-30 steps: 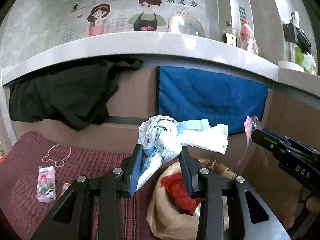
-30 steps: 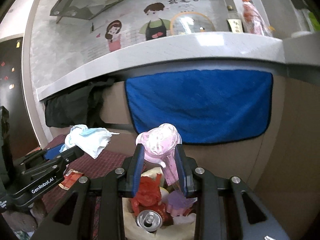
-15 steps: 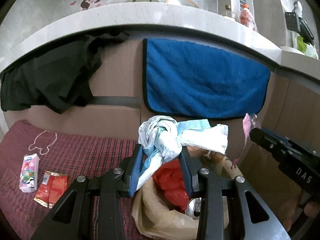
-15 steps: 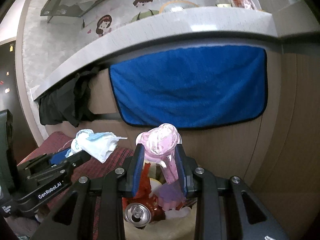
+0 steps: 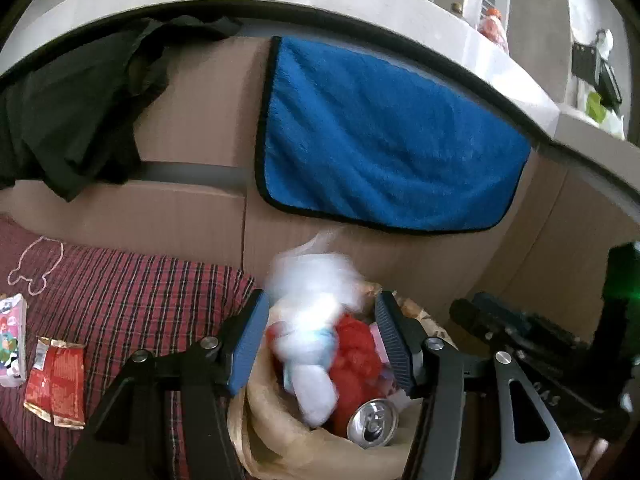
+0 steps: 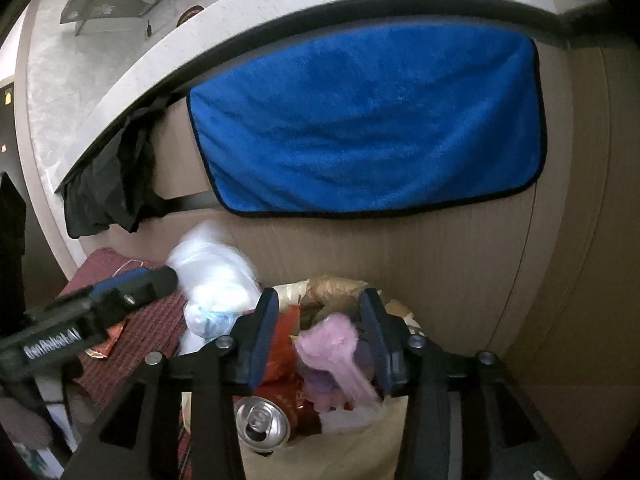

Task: Collect trash
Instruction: 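Open both grippers to drop the mask and pink plastic into the bin, then move both grippers back to the Kleenex pack and red wrapper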

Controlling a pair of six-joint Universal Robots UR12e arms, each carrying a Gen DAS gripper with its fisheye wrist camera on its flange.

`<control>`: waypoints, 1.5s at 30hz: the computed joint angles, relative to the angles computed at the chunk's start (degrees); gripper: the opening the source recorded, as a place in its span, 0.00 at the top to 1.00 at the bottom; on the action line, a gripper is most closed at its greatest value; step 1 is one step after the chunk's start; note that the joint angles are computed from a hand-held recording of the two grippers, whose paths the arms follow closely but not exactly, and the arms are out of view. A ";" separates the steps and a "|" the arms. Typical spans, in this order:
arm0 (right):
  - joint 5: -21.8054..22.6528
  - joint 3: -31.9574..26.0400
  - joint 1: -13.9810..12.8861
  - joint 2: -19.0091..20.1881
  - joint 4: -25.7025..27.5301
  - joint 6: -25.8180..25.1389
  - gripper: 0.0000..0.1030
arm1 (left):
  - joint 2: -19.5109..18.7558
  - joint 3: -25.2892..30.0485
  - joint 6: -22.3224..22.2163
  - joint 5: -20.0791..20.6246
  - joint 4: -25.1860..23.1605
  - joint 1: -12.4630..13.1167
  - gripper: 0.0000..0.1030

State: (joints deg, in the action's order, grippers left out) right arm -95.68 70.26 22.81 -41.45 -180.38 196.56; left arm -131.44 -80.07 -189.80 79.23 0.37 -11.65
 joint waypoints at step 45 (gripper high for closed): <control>11.30 -41.72 10.08 20.00 37.88 -4.67 0.60 | 12.60 -25.49 -10.51 8.56 11.57 18.42 0.45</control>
